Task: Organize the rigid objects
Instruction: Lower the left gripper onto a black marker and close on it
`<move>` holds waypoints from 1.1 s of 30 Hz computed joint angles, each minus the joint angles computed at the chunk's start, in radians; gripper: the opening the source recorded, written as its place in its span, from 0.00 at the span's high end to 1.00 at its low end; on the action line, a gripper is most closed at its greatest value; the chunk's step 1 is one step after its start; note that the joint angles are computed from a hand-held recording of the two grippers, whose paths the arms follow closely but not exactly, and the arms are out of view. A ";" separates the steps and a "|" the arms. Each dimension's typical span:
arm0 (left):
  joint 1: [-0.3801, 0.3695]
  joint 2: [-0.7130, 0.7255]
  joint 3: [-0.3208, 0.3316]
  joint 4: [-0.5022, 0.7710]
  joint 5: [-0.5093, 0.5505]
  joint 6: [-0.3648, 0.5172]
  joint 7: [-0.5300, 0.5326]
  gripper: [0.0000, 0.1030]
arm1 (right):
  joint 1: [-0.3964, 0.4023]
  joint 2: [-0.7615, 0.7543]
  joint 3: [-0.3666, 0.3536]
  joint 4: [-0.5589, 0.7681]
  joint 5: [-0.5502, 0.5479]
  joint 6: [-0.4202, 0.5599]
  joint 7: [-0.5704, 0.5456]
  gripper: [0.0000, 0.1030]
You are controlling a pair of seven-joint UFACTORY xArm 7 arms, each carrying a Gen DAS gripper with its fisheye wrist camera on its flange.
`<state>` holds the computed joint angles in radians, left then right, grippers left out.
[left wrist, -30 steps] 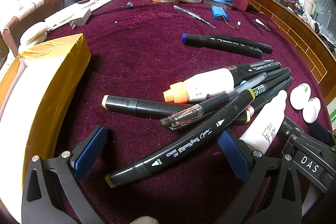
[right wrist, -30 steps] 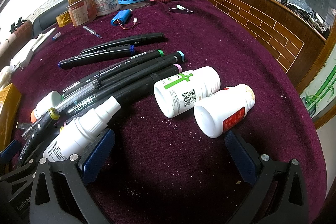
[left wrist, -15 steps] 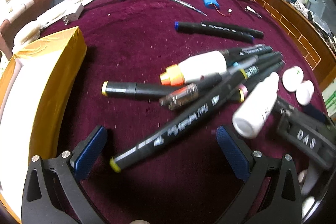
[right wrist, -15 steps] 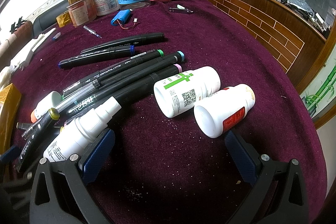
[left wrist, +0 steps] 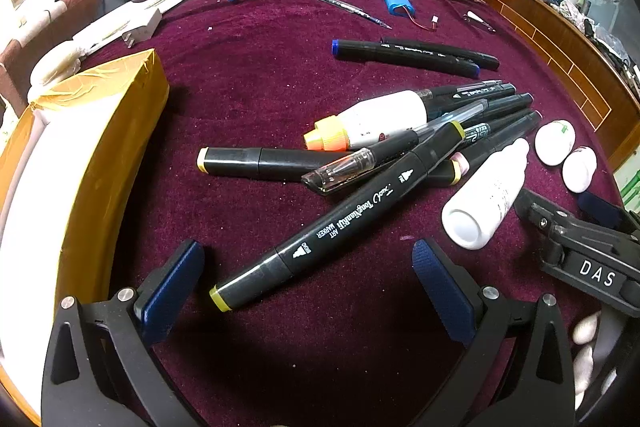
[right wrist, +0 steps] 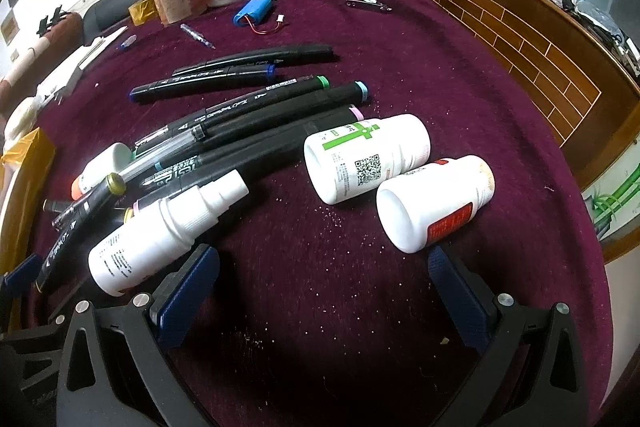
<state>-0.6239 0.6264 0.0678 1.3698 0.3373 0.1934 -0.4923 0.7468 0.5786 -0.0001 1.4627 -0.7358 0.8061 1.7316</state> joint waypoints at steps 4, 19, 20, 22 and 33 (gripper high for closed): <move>-0.002 -0.001 0.001 -0.001 -0.001 0.000 0.000 0.00 | -0.010 -0.005 0.012 -0.004 0.020 -0.001 -0.029 0.01; -0.018 0.002 0.017 0.005 0.013 0.009 -0.030 0.00 | 0.135 -0.156 -0.013 -0.111 -0.398 0.334 0.390 0.03; -0.001 -0.002 -0.001 0.001 0.008 0.006 -0.013 0.00 | 0.115 -0.138 -0.009 -0.098 -0.395 0.339 0.400 0.03; 0.073 -0.020 -0.080 -0.027 -0.024 -0.010 0.065 0.01 | 0.080 -0.111 0.006 -0.090 -0.395 0.327 0.439 0.06; 0.384 -0.063 -0.417 -0.096 -0.219 -0.148 0.493 0.02 | -0.008 -0.166 0.077 -0.218 -0.531 0.185 0.633 0.14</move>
